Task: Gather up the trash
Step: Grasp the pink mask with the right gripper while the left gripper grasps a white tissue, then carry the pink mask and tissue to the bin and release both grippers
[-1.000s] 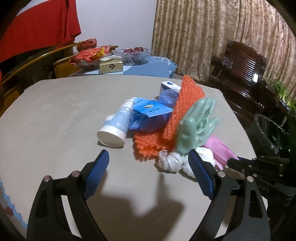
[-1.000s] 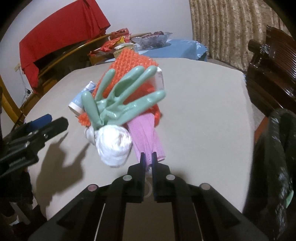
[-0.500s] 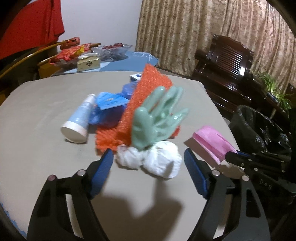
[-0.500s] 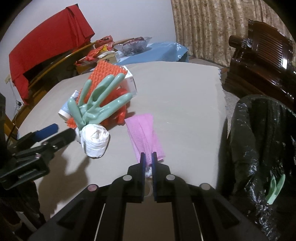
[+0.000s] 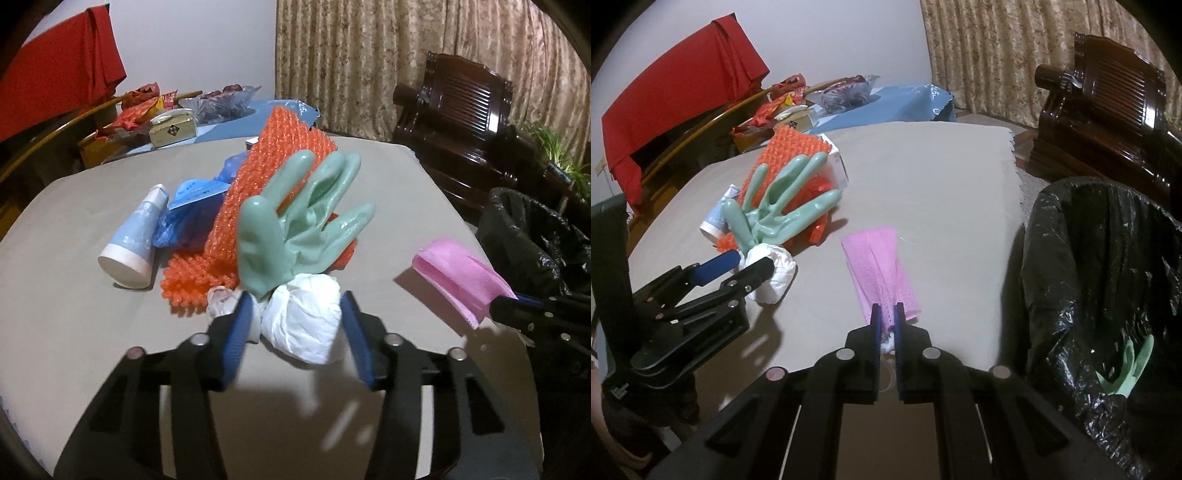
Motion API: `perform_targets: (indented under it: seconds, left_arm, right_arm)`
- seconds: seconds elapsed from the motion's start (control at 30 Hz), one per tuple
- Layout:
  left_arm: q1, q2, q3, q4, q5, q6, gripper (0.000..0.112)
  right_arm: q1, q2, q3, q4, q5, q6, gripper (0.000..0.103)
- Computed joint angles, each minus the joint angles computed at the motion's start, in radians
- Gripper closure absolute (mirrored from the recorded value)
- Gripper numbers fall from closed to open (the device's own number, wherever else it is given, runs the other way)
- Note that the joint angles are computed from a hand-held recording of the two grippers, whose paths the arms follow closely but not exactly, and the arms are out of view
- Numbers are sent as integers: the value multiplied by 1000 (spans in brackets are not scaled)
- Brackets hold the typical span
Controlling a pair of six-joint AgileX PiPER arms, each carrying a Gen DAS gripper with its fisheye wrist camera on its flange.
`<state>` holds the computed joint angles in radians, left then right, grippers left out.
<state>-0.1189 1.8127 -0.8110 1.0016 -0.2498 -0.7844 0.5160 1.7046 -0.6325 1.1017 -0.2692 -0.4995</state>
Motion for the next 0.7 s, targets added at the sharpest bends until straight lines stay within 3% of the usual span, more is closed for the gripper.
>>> perform_targets:
  seconds: [0.1, 0.43, 0.7]
  left_arm:
    - [6, -26, 17, 54, -12, -45, 88]
    - [56, -117, 74, 274, -88, -233, 90]
    - [51, -194, 72, 387, -132, -364, 90]
  right_arm:
    - [17, -12, -3, 54, -8, -52, 96]
    - [38, -77, 29, 131, -30, -120, 96]
    - [57, -197, 60, 302, -80, -271, 96]
